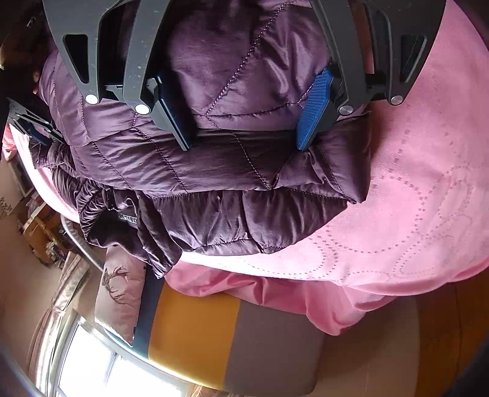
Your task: Fold large clothes
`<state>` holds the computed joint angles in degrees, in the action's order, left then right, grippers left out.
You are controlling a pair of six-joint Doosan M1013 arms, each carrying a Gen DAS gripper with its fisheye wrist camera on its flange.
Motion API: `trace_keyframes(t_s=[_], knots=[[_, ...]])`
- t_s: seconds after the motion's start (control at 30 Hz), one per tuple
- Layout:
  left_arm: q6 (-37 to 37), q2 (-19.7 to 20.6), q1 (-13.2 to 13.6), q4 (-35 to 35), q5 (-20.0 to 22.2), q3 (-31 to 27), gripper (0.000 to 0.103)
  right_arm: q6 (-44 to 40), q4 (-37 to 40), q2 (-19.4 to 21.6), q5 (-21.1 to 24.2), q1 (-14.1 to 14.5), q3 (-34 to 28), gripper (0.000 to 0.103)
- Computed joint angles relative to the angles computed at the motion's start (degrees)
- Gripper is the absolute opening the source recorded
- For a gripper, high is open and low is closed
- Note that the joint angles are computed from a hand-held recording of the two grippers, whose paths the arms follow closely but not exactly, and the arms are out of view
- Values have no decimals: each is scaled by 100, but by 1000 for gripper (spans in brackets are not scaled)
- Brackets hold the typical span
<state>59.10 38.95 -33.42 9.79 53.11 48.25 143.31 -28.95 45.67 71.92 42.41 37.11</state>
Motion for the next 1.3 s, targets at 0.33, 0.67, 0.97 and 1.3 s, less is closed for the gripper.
trace_keyframes(t_s=[0.33, 0.67, 0.97, 1.3], knots=[[351, -677, -465, 436, -527, 898, 69, 234, -76, -366, -199, 156, 305, 94], [306, -510, -405, 182, -297, 869, 79, 215, 230, -385, -202, 161, 625, 98], [-640, -1087, -570, 859, -604, 1520, 85, 441, 89, -604, -218, 279, 786, 101], [-1600, -1778, -695, 1377, -852, 2581, 85, 702, 566, -1210, -656, 584, 1723, 101]])
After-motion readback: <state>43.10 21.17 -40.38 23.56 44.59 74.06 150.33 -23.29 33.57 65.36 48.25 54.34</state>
